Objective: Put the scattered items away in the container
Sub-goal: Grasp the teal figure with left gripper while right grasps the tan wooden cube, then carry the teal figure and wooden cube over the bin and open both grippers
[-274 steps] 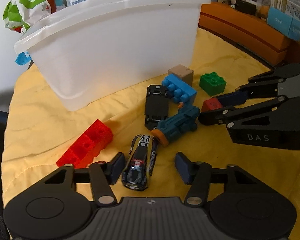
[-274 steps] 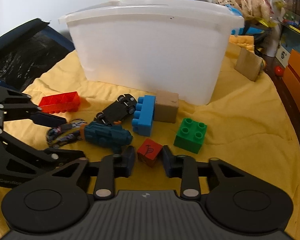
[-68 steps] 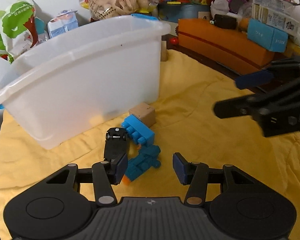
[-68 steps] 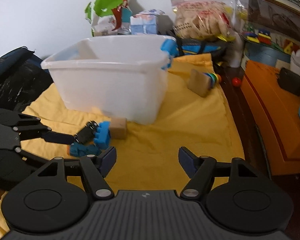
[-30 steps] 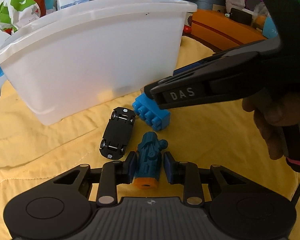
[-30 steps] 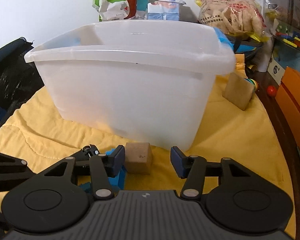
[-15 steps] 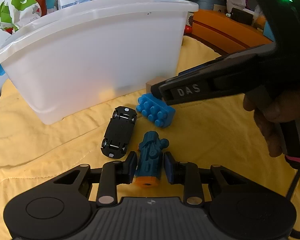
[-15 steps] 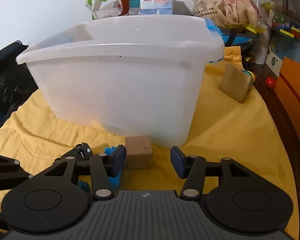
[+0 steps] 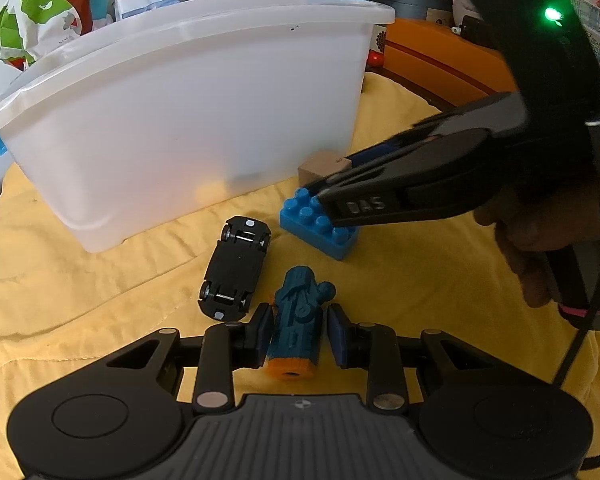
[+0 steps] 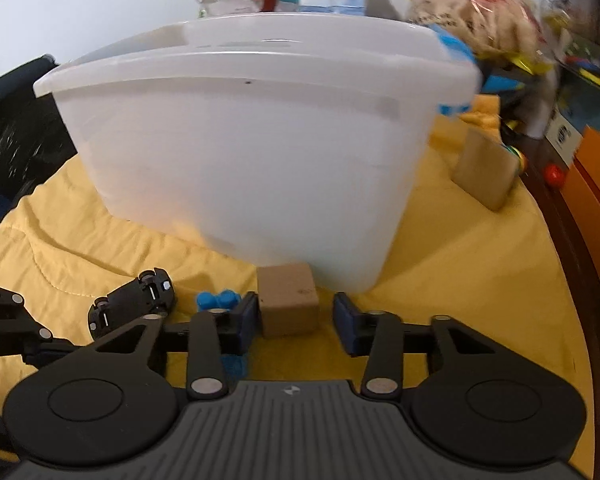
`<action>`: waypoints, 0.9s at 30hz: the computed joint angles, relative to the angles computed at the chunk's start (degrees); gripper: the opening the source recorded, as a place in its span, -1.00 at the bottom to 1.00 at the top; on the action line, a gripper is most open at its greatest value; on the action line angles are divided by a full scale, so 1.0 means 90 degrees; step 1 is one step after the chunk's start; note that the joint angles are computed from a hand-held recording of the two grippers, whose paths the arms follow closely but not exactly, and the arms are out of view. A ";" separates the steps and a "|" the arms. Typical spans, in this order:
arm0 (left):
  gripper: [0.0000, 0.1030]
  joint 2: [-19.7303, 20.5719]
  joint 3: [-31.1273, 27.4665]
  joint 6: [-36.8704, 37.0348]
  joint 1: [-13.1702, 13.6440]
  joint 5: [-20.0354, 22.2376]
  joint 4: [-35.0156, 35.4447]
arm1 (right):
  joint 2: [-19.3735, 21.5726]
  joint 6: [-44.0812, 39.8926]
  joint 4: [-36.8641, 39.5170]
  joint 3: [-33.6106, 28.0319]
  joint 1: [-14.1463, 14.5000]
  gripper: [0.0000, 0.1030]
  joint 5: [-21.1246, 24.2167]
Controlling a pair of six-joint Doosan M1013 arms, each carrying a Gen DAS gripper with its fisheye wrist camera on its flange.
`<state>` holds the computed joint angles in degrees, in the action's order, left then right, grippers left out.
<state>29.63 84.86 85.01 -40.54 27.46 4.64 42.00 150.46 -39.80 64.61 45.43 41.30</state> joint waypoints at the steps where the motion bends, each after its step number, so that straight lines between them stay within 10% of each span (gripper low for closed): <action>1: -0.35 0.0006 -0.0002 -0.0001 -0.0006 -0.0016 0.0019 | 0.0011 -0.0060 0.0022 -0.0013 -0.0003 -0.35 -0.0052; 27: -0.43 -0.0795 0.0289 -0.1202 0.0087 -0.0496 0.0813 | -0.0930 0.1896 -0.1384 0.0997 0.0354 -0.36 -0.0470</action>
<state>22.47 87.47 74.19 -39.76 23.00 11.96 33.63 167.52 -52.26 73.57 48.61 37.07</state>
